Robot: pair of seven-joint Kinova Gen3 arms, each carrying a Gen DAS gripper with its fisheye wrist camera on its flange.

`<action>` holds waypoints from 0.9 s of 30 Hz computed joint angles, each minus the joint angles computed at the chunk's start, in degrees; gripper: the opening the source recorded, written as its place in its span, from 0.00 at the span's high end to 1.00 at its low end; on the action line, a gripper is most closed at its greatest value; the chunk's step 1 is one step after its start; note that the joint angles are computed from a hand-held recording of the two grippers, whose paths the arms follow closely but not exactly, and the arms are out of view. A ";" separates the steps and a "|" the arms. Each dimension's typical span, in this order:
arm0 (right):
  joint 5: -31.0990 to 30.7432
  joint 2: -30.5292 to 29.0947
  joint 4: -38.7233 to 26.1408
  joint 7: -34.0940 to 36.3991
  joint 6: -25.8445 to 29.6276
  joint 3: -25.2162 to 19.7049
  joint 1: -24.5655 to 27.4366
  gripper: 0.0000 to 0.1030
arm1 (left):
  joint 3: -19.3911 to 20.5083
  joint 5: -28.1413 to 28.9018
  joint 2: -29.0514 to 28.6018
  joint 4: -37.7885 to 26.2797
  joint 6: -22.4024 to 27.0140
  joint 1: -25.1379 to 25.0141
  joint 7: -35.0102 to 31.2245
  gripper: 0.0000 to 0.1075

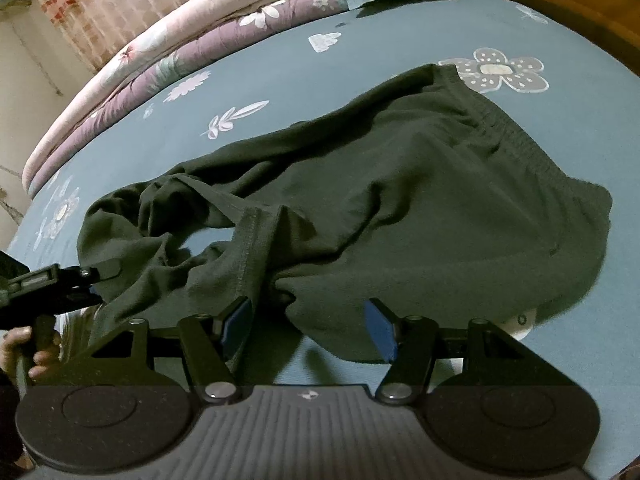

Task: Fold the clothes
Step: 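Reach the left gripper to a sweatpants leg cuff and grasp it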

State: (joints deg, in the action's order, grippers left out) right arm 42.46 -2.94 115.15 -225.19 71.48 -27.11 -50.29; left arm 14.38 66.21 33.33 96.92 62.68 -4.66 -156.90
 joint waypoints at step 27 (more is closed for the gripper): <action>1.14 2.13 -2.71 1.86 1.36 1.12 -0.40 0.34 | -25.87 -15.20 -5.68 -15.53 2.45 15.20 12.53 0.99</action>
